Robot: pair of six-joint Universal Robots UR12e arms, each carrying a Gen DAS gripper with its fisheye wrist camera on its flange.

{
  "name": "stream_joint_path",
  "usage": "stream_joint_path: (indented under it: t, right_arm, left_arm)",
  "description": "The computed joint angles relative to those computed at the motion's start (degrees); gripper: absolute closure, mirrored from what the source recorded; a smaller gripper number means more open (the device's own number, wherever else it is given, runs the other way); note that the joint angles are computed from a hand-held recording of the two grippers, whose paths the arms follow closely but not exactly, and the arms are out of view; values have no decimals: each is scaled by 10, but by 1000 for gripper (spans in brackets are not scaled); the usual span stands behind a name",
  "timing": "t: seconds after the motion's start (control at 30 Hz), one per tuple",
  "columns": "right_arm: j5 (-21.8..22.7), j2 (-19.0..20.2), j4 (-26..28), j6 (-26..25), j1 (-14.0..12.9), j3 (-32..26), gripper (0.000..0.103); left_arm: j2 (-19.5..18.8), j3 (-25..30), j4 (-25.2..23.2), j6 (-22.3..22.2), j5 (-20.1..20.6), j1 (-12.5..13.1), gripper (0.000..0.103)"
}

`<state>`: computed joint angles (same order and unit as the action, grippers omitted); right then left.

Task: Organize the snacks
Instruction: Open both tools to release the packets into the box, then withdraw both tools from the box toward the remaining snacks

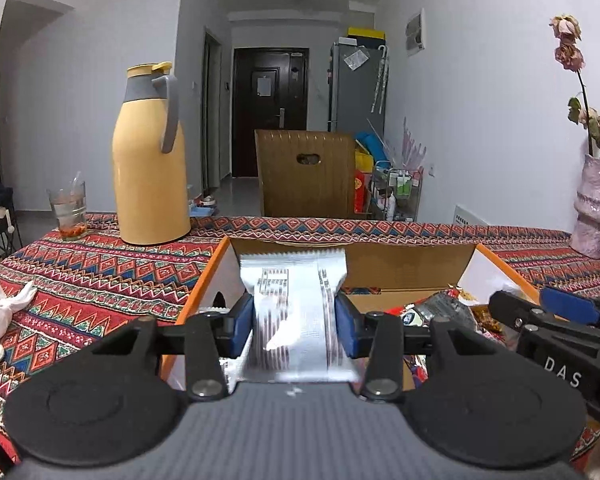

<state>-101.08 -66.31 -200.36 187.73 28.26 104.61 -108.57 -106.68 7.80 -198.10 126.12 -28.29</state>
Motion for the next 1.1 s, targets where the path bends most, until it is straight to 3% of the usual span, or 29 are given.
stream_joint_path:
  t: [0.03, 0.1, 0.13, 0.2, 0.27, 0.73, 1.1]
  right_arm:
    - [-4, 0, 2, 2, 0, 0, 48]
    - [-9, -1, 3, 9, 0, 2, 29]
    - [-13, -1, 4, 13, 0, 2, 18]
    - [-17, -2, 5, 22, -1, 3, 8]
    - [-16, -5, 11, 32, -3, 5, 1]
    - [-9, -12, 28, 46, -6, 10, 0]
    - [-19, -47, 33, 47, 0, 30, 0]
  left_arm:
    - [1, -1, 1, -3, -1, 0, 48]
    - [1, -2, 7, -8, 5, -1, 24]
    - [1, -3, 11, -11, 12, -2, 19]
    - [2, -5, 15, -18, 22, -4, 6]
    - [4, -7, 17, -26, 26, -5, 0]
    - [16, -9, -21, -53, 25, -4, 0]
    - [51, -14, -70, -70, 23, -15, 0]
